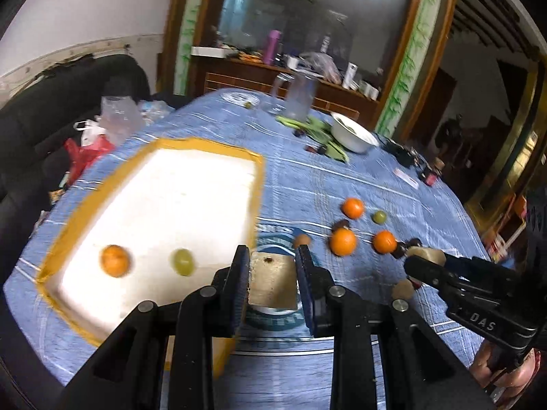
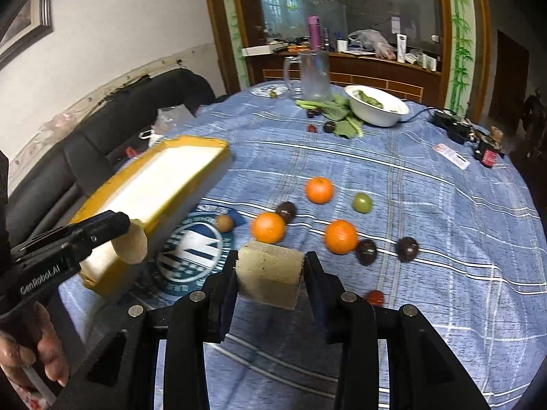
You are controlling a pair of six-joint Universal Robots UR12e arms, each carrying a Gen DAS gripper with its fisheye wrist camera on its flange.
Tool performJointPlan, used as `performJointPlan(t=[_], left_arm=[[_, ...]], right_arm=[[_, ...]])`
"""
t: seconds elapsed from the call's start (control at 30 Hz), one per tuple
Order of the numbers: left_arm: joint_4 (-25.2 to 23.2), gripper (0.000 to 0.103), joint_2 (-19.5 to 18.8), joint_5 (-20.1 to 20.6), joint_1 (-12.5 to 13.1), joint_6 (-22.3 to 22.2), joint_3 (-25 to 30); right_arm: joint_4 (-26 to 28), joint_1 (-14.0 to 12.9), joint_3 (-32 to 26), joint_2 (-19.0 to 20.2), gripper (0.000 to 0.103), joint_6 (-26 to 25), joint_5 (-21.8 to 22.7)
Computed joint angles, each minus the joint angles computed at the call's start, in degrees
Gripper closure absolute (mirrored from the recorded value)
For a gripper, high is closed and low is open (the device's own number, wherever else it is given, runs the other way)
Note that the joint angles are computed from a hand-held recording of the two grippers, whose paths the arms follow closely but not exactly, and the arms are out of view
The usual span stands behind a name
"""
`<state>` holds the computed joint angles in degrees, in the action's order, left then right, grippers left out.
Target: Organize fruits
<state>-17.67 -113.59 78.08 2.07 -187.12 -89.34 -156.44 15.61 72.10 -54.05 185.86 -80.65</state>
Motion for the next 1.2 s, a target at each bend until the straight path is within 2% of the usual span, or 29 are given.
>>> performJointPlan(t=[0.27, 0.47, 0.6, 0.8, 0.97, 1.07, 1.1, 1.13, 1.17, 1.2], left_arm=[[-2.52, 0.076, -0.88, 4.54, 2.72, 1.04, 2.37], [-7.91, 0.076, -3.88, 6.76, 4.73, -0.76, 7.13], [-11.96, 0.076, -6.13, 8.50, 5.28, -0.56, 10.50], [-14.57, 0.076, -8.33, 9.77, 5.58, 0.63, 13.78], [-16.40, 0.076, -9.17, 9.41, 5.92, -0.86, 15.32], [-15.88, 0.066, -8.86, 7.76, 6.24, -1.51, 14.78], [-15.41, 0.059, -8.61, 7.46, 6.34, -1.92, 14.38], [-15.00, 0.051, -8.32, 7.58, 6.37, -2.54, 13.97], [-14.59, 0.049, -8.10, 7.48, 6.43, -3.04, 13.64], [-13.99, 0.047, -7.71, 6.90, 6.60, -3.76, 13.08]], right_arm=[[4.00, 1.13, -5.71, 2.53, 0.062, -0.53, 6.19], [9.73, 2.77, -13.01, 6.47, 0.062, -2.10, 10.42], [12.79, 4.29, -18.02, 9.25, 0.062, -4.87, 10.05], [20.62, 6.16, -29.33, 15.53, 0.062, -8.36, 7.02], [26.66, 7.08, -36.78, 19.76, 0.062, -10.04, 4.85], [27.61, 7.29, -38.09, 20.57, 0.061, -10.50, 4.99], [27.59, 7.32, -38.26, 20.70, 0.060, -10.37, 4.99], [27.72, 7.31, -38.65, 20.93, 0.057, -10.26, 5.03], [27.40, 7.32, -38.68, 20.98, 0.049, -10.14, 5.08], [26.39, 7.29, -38.08, 20.74, 0.046, -10.02, 5.05]])
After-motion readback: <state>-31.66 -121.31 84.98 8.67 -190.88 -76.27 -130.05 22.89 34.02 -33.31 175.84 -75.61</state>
